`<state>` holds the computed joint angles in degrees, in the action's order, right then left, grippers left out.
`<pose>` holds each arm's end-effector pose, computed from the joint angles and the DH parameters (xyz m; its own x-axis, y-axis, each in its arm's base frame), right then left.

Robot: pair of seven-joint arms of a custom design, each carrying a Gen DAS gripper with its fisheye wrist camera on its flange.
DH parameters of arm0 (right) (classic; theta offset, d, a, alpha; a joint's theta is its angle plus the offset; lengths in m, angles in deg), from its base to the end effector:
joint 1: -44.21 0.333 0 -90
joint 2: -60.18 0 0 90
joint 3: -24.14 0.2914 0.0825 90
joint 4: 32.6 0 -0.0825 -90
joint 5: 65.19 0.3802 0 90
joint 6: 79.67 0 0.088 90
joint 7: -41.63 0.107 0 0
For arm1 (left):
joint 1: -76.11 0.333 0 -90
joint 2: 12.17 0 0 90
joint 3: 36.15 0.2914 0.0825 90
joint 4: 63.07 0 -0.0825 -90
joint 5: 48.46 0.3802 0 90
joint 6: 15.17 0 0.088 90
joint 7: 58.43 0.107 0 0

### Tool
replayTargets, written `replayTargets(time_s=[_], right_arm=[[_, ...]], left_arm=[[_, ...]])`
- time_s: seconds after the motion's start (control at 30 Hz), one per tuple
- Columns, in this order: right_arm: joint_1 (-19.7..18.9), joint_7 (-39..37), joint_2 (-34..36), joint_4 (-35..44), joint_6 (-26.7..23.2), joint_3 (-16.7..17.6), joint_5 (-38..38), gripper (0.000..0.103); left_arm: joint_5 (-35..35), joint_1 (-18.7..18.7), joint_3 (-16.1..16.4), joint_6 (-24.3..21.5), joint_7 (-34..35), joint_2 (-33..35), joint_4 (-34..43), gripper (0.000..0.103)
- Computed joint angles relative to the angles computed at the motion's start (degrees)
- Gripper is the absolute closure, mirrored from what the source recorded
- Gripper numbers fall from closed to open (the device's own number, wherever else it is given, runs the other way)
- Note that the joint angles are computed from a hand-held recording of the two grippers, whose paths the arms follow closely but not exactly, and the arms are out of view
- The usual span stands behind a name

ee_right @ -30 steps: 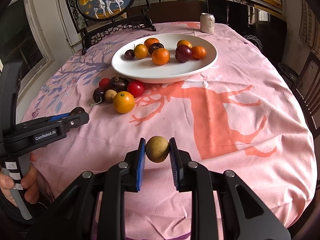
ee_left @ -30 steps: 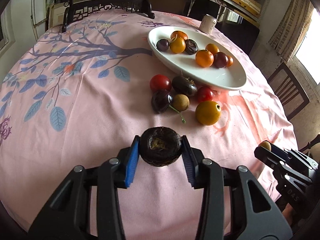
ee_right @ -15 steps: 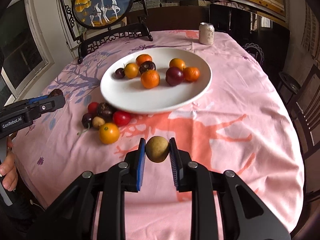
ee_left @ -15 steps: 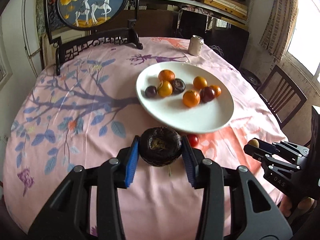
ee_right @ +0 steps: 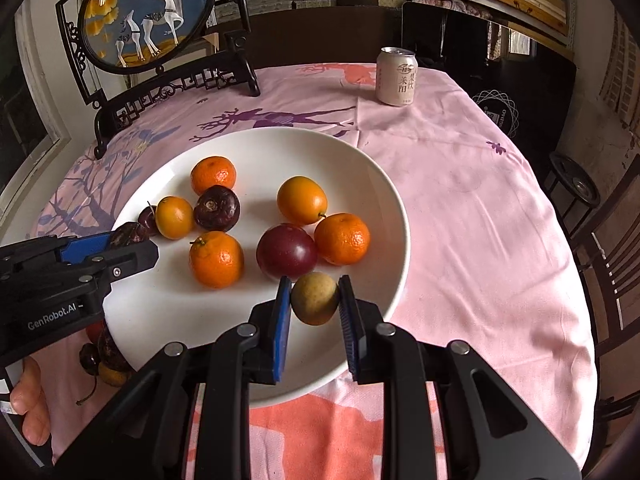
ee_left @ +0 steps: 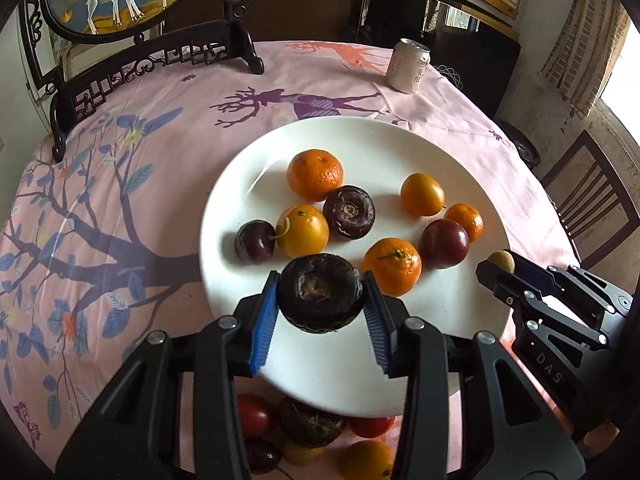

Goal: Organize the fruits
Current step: 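Carry both fruits over the white plate and open both grippers, then grasp an orange with the right gripper while the left grasps a dark red plum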

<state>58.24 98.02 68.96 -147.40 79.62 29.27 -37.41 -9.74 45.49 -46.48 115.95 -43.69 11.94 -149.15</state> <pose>0.5925 0.1819 0.4271 0.5105 -0.8575 -0.0632 -0.6879 -0.3632 -0.6284 0.5513 -0.4337 0.4506 0.2325 -0.9660 0.1132 -0.7758 -0.2544 -0.5775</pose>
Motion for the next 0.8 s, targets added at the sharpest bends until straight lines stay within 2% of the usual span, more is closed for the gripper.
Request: replayTargets(time_s=[0.13, 0.3, 0.4, 0.47, 0.5, 0.57, 0.63, 0.7, 0.8], right_arm=[[0.46, 1.31, 0.77, 0.60, -0.31, -0.29, -1.81, 0.079], [0.63, 1.55, 1.01, 0.42, 1.57, 0.01, -2.60, 0.079], [0.58, 1.60, 0.00, -0.38, 2.26, 0.14, -2.15, 0.061], [-0.08, -1.84, -2.95, -3.00, 3.72, 1.00, 1.74, 0.050], [-0.06, -3.94, -5.05, -5.14, 5.23, 1.21, 3.66, 0.048], [0.52, -5.89, -9.68, -9.69, 6.63, 0.67, 5.30, 0.048], [1.50, -8.81, -14.70, -13.90, 4.12, -0.74, 9.19, 0.047], [2.93, -11.38, -19.97, -19.00, 2.53, -2.21, 12.33, 0.044], [5.38, -13.02, -27.23, -26.91, 3.70, -3.62, 14.22, 0.044]], left_arm=[[-0.74, 0.49, 0.07, 0.65, 0.34, 0.64, 0.36, 0.061], [-0.33, 0.37, 0.57, 0.82, -0.10, 1.00, 0.87, 0.060], [-0.17, 0.49, 0.51, 1.93, -1.20, -0.77, -0.97, 0.057], [1.76, 0.16, 0.46, 3.50, -3.54, -4.45, -4.94, 0.055], [3.91, -0.48, 0.42, 3.23, -5.44, -6.68, -7.08, 0.047], [9.01, -2.07, -0.45, -0.44, -10.02, -11.16, -11.04, 0.035], [12.17, -2.65, -2.40, -2.89, -13.99, -15.59, -15.87, 0.032], [12.72, -2.25, -4.54, -2.77, -17.92, -19.66, -21.10, 0.029], [12.69, -1.51, -7.84, -2.13, -23.65, -24.38, -27.77, 0.026]])
